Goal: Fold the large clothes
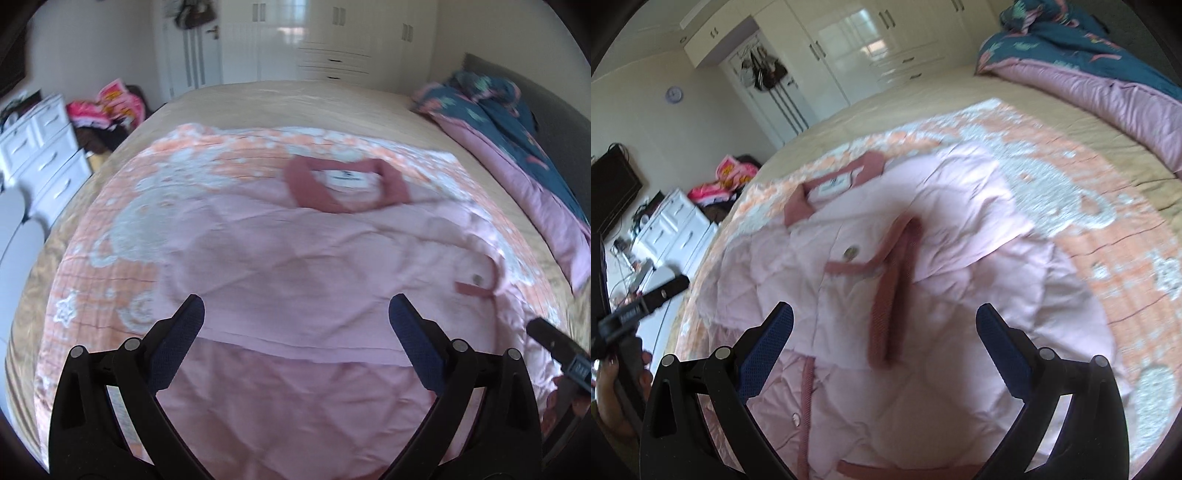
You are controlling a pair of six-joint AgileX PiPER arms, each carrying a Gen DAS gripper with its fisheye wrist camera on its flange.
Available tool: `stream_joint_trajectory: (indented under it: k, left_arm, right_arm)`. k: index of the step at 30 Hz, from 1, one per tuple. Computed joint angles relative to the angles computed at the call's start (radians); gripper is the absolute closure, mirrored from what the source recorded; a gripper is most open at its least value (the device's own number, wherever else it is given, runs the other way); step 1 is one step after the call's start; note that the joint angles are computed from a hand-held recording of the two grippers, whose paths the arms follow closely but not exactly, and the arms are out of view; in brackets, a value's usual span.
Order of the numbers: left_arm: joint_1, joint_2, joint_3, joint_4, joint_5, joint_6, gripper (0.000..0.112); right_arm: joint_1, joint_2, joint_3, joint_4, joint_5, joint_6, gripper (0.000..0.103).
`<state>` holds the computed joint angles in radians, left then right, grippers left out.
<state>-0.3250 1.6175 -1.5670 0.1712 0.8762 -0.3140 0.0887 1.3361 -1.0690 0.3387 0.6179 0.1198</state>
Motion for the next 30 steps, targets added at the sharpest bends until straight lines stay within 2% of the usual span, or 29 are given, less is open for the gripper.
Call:
stream_joint_trajectory:
  k: [8,12,17,22,25,27,29,30]
  left_arm:
    - [0.196,0.047,0.016,-0.206,-0.09,0.201,0.019]
    - [0.225,0.087,-0.008,-0.261,-0.117,0.273,0.019]
    - [0.253,0.094,-0.004,-0.3,-0.138,0.309,0.019]
    - [0.264,0.087,-0.001,-0.315,-0.158,0.337,0.019]
    - [0.27,0.102,-0.01,-0.314,-0.14,0.338,0.019]
    - [0.287,0.108,-0.017,-0.352,-0.136,0.357,0.019]
    - [0.291,0.113,-0.022,-0.356,-0.135,0.359,0.019]
    - [0.29,0.116,-0.025,-0.348,-0.135,0.353,0.019]
  right_arm:
    - [0.057,0.1,-0.06,-0.057,0.001,0.108,0.004]
    - [0.042,0.159,-0.083,0.031,0.0,0.078,0.004]
    - [0.068,0.217,-0.103,-0.005,-0.026,0.125,0.004]
    - [0.114,0.255,-0.109,-0.133,-0.052,0.255,0.004]
    - [0.127,0.259,-0.105,-0.181,-0.074,0.31,0.005]
    - [0.127,0.263,-0.106,-0.147,-0.09,0.259,0.025]
    - [0.135,0.254,-0.102,-0.136,-0.11,0.222,0.063]
    - [0.139,0.247,-0.105,-0.143,-0.113,0.207,0.077]
